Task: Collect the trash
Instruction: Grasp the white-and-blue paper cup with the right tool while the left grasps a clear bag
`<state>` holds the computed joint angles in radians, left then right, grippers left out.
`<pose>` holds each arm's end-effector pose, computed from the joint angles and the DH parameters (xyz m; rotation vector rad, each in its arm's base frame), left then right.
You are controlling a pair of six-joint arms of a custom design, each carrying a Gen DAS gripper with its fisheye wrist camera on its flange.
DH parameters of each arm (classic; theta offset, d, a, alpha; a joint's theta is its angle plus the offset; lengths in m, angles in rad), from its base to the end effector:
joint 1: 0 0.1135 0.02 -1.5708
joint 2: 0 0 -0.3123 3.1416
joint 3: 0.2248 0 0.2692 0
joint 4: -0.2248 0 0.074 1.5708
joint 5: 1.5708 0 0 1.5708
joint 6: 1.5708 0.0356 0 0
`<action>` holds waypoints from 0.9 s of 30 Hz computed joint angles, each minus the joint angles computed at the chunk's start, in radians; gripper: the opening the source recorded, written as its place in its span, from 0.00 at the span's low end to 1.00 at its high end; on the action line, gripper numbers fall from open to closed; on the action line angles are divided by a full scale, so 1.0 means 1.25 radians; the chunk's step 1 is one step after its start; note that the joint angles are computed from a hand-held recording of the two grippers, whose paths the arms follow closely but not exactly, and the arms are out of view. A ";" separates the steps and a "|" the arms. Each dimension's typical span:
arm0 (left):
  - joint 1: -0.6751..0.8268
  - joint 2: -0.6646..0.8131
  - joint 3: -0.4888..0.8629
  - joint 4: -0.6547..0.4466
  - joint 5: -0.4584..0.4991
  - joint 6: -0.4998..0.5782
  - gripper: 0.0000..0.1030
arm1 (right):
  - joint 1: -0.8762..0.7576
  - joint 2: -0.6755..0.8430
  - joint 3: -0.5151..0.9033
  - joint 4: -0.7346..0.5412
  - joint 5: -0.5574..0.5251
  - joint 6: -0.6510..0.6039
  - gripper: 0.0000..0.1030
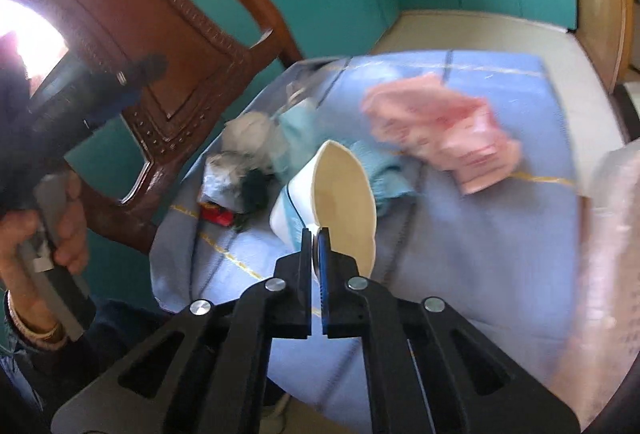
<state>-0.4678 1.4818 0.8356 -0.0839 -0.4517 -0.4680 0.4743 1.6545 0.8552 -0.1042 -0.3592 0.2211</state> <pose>0.2899 -0.1290 0.2437 -0.2264 2.2028 0.0076 0.2954 0.1657 0.1941 -0.4787 2.4967 0.7327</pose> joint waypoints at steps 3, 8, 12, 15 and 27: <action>0.010 0.027 0.023 -0.034 0.018 -0.009 0.75 | -0.034 -0.028 0.000 -0.057 0.036 -0.038 0.04; 0.021 0.088 0.063 -0.093 0.060 -0.027 0.75 | -0.063 -0.046 -0.019 -0.082 0.172 -0.033 0.09; 0.033 0.133 0.081 -0.120 0.084 -0.028 0.76 | -0.053 -0.062 -0.033 -0.062 0.212 -0.028 0.53; 0.037 0.169 0.092 -0.135 0.077 -0.029 0.80 | -0.025 -0.079 -0.043 -0.038 0.230 -0.040 0.68; 0.044 0.248 0.100 -0.120 0.098 0.006 0.77 | 0.069 0.087 0.036 -0.038 0.293 -0.026 0.96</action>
<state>-0.4122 1.7915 0.9611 -0.2344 -0.3291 -0.4600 0.5611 1.7626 0.8997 -0.1521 0.0076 0.1891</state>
